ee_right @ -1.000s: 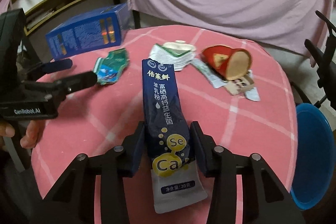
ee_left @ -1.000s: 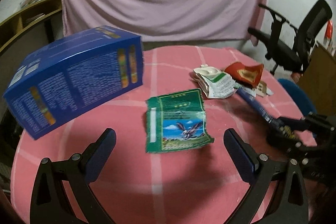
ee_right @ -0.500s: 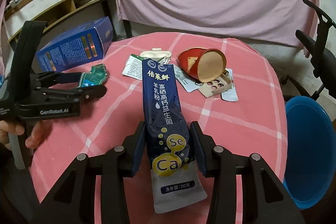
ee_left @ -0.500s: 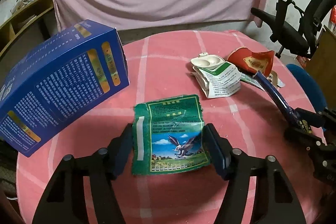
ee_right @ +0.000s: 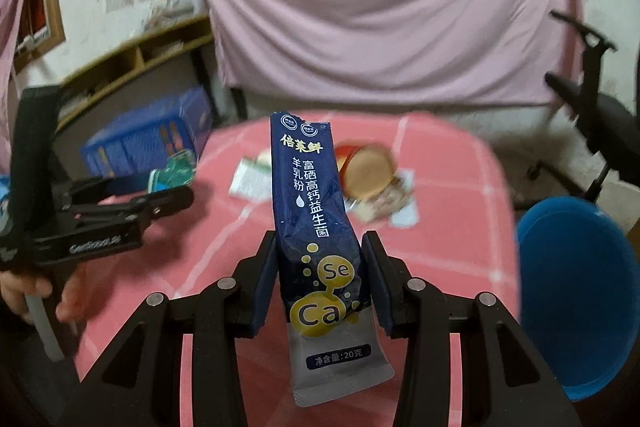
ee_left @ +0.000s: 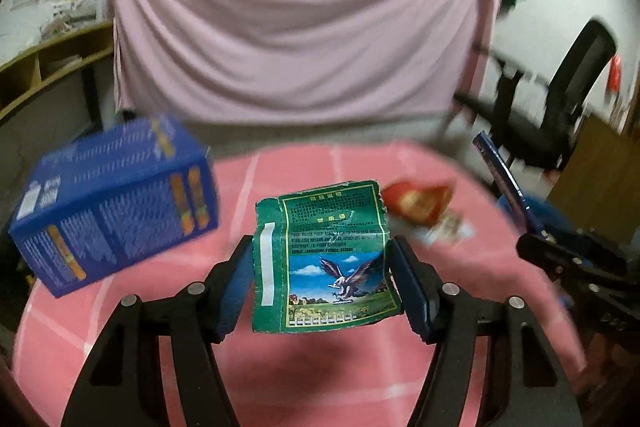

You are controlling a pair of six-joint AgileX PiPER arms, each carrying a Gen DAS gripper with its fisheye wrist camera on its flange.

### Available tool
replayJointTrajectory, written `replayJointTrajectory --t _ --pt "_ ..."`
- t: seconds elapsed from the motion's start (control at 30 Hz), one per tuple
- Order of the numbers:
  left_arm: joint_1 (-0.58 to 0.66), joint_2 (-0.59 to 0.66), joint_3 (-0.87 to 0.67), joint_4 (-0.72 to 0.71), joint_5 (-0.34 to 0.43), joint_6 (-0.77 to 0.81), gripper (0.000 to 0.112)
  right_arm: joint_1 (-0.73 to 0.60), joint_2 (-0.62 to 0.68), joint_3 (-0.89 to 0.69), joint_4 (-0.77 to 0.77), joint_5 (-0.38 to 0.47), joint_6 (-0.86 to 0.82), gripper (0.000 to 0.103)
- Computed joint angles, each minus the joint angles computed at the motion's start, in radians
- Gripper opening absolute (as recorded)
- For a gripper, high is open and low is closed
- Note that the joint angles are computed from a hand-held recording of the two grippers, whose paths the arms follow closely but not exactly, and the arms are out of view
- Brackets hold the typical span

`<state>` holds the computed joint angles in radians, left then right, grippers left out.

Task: Collect trash
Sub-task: 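Carry green packet and blue sachet over the blue bucket and open both tools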

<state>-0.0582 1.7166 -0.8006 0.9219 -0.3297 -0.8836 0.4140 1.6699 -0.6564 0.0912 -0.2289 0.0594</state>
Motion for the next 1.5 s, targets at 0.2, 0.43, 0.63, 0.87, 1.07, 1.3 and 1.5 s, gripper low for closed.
replayJointTrajectory --t 0.2,0.43,0.63,0.87,1.07,1.3,1.5 --pt "-0.078 -0.11 0.07 -0.281 -0.125 0.226 0.061 -0.047 -0.15 0.153 0.074 -0.25 -0.059 0.04" --pt "-0.249 -0.163 0.063 -0.549 -0.185 0.467 0.061 -0.132 -0.297 0.307 0.095 -0.492 -0.07 0.04" --pt "-0.412 -0.111 -0.004 -0.716 -0.202 0.635 0.061 -0.248 -0.387 0.408 0.078 -0.618 -0.066 0.04" --pt "-0.566 0.007 -0.153 -0.809 -0.133 0.721 0.061 -0.6 -0.411 0.459 -0.249 -0.635 0.17 0.04" --pt "-0.648 0.114 -0.289 -0.844 -0.062 0.733 0.061 -0.899 -0.37 0.476 -0.529 -0.69 0.364 0.04" --pt "-0.686 0.22 -0.444 -0.788 0.08 0.641 0.061 -1.112 -0.251 0.423 -0.749 -0.709 0.481 0.04" --pt "-0.703 0.304 -0.582 -0.662 0.268 0.47 0.061 -1.148 -0.165 0.368 -0.817 -0.673 0.522 0.04"
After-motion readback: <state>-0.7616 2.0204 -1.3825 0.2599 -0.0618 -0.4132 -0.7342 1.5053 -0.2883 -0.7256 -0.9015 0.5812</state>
